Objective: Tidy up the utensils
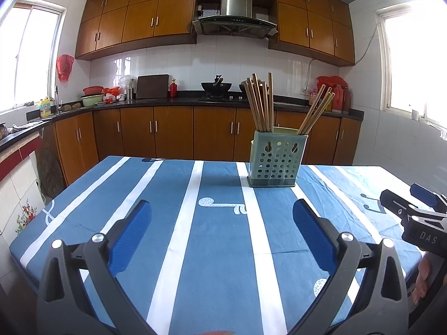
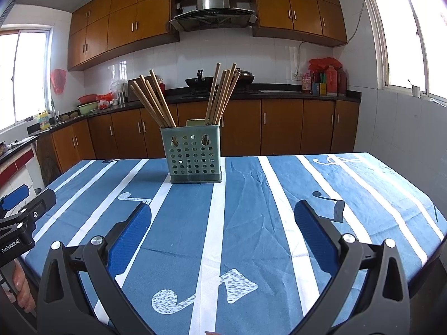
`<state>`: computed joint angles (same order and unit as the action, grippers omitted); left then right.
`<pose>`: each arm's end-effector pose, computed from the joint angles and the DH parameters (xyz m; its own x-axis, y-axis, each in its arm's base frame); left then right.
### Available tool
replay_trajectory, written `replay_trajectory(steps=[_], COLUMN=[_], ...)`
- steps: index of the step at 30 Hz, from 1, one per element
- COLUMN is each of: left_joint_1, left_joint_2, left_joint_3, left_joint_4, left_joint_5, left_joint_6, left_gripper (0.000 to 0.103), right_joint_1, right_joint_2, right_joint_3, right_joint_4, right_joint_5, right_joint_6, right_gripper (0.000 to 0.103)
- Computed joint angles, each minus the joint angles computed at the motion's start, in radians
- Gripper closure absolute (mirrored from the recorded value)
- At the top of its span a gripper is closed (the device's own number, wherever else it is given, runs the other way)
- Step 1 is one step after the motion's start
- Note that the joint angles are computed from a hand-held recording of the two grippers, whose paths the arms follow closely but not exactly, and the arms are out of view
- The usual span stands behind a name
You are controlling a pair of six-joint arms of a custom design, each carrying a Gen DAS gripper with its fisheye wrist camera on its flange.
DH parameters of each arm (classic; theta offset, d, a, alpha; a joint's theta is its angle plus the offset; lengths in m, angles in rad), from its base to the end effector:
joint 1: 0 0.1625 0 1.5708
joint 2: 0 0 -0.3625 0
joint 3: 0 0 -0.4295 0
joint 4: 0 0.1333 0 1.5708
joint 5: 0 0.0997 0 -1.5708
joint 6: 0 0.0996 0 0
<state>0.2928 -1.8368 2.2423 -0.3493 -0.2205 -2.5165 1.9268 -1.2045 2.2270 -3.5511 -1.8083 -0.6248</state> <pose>-0.1939 -0.2992 0.2445 -0.6737 -0.3884 -0.6287 0.5525 0.3002 -0.7776 0.2738 -0.4212 0.1603 -0.6760 -0.4439 0.5882 -0.7347 0.3447 -0.5842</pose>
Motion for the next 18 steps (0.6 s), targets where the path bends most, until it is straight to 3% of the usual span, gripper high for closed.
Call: replay_trajectory(steps=[18], left_joint_1=[0.005], left_joint_2=[-0.002], left_joint_3=[0.002], left_joint_4=[-0.010], left_joint_5=[0.003], left_joint_6=[0.006], left_gripper=[0.004], right_joint_1=[-0.001], right_joint_2=[-0.003], right_joint_3=[0.000], right_joint_4=[0.005], right_joint_5=[-0.001], right_joint_6=[0.003], right_gripper=[0.002])
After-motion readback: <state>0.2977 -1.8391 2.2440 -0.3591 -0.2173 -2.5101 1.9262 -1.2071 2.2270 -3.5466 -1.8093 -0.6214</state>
